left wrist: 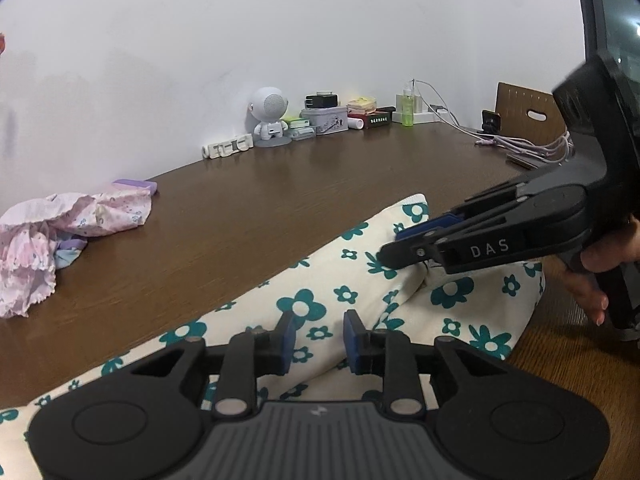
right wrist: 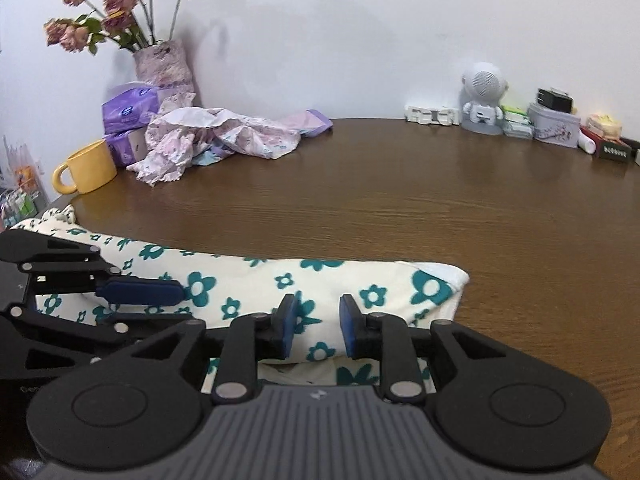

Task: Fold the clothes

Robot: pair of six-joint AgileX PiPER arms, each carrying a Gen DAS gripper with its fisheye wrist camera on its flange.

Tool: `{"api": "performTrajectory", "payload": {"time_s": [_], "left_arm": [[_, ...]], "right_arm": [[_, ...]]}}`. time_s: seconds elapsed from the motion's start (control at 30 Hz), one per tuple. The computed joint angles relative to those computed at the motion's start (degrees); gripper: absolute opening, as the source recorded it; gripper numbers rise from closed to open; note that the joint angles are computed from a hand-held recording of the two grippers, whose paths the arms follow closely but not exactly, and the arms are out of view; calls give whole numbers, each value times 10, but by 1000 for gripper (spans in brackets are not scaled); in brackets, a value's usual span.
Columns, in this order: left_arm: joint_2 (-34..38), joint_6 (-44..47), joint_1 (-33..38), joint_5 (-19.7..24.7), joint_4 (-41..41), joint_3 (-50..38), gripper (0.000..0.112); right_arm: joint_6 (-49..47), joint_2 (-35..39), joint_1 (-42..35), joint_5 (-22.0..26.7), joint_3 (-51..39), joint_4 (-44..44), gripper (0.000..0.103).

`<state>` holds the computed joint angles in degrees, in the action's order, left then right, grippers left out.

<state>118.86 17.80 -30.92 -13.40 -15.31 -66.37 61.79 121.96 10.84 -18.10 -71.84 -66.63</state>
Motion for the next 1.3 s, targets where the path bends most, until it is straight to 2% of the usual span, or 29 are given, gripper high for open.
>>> {"api": "performTrajectory", "payload": {"time_s": [0.07,0.17,0.27,0.47,0.63,0.83,1.1,1.2,1.3], "left_arm": [[0,-3,0,-1,1,1,26],[2,4,1,0,-6,-2,26],[1,22,0,-5,-31,0,33],[-6,-22,8,-10,2,12,34],[-23,-40,25,-20,17,42,35],[-56,-101,64,-40,98,100,35],[-91,-94,112,-71,102,163,35],[-101,-128,138,-77,151,180,35],[-108,-124,153,-85,164,194,35]], "right_arm": [[-54,1,-1,4,10,61,22],[-81,3,-2,-3,17,98,22],[-131,0,8,11,19,140,22],[-118,0,6,11,19,133,22],[-167,-3,16,26,20,183,22],[-203,-4,21,32,23,218,24],[-267,-7,31,44,26,289,24],[-303,-8,36,47,28,325,24],[-314,-8,37,48,29,336,24]]}}
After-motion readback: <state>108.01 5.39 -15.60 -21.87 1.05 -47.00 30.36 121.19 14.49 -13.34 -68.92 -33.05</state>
